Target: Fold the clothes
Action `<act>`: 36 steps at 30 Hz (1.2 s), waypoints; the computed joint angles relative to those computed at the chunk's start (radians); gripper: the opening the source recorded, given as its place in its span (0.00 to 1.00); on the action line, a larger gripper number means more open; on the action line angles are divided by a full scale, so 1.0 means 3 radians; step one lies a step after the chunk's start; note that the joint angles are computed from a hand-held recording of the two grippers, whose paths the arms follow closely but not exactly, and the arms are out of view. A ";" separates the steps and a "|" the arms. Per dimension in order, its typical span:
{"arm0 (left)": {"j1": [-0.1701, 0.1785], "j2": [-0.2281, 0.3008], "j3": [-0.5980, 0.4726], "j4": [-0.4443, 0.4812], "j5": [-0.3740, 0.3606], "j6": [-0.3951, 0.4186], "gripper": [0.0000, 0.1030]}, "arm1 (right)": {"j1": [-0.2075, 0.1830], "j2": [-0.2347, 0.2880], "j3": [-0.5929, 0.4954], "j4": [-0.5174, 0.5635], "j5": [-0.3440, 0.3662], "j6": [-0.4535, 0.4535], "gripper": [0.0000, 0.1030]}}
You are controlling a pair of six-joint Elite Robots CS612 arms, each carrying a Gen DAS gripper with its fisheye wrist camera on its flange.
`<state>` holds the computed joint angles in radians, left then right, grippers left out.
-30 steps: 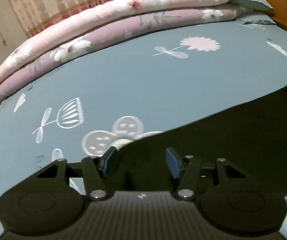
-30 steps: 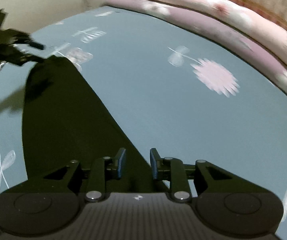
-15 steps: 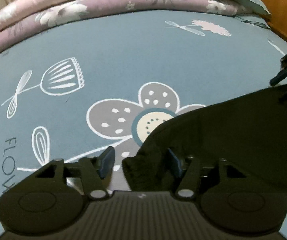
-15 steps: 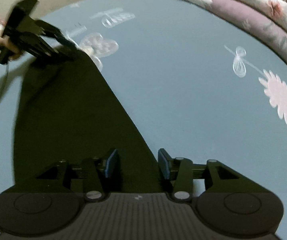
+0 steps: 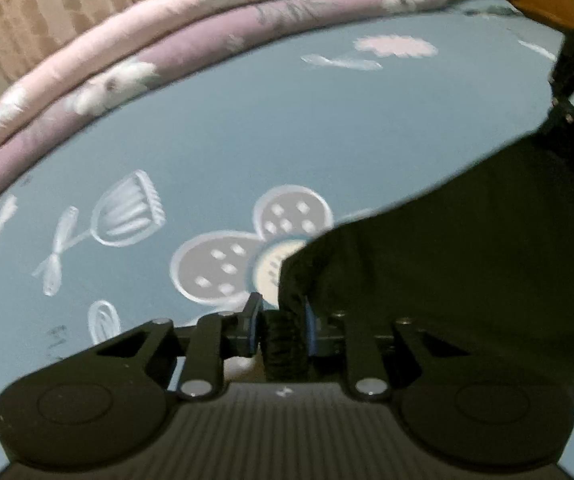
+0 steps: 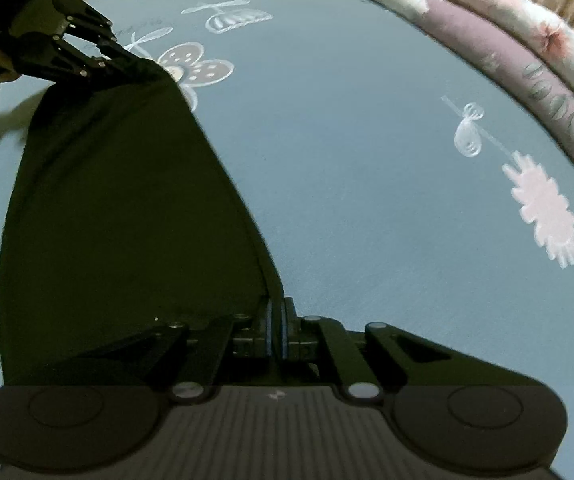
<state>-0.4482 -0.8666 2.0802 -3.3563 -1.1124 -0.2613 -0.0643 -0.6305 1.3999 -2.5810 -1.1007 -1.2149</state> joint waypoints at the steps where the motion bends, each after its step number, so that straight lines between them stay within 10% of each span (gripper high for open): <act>1: 0.0003 -0.0002 -0.0010 -0.0035 0.0040 -0.0004 0.19 | 0.0000 0.0006 -0.0012 -0.0027 0.0014 0.0042 0.04; 15: 0.0138 0.0146 -0.0485 0.0164 0.0332 -0.0051 0.20 | 0.0022 0.0142 -0.0198 -0.0618 -0.0014 0.0597 0.04; 21: 0.0105 0.0186 -0.0600 0.0614 0.0608 -0.0532 0.37 | 0.0035 0.0187 -0.0182 -0.0763 -0.0084 0.0803 0.12; 27: 0.0065 0.0022 -0.0390 0.0416 0.0782 -0.0754 0.52 | -0.0060 0.0039 0.0032 -0.0836 0.0261 0.0922 0.25; 33: 0.0033 -0.0001 -0.0179 -0.0235 0.0097 -0.0815 0.52 | -0.0140 -0.0079 0.0194 -0.0631 0.0383 0.0934 0.31; 36: 0.0027 0.0062 -0.0218 -0.0054 -0.0243 -0.0886 0.52 | -0.0175 -0.0128 0.0267 -0.0496 0.0297 0.0899 0.32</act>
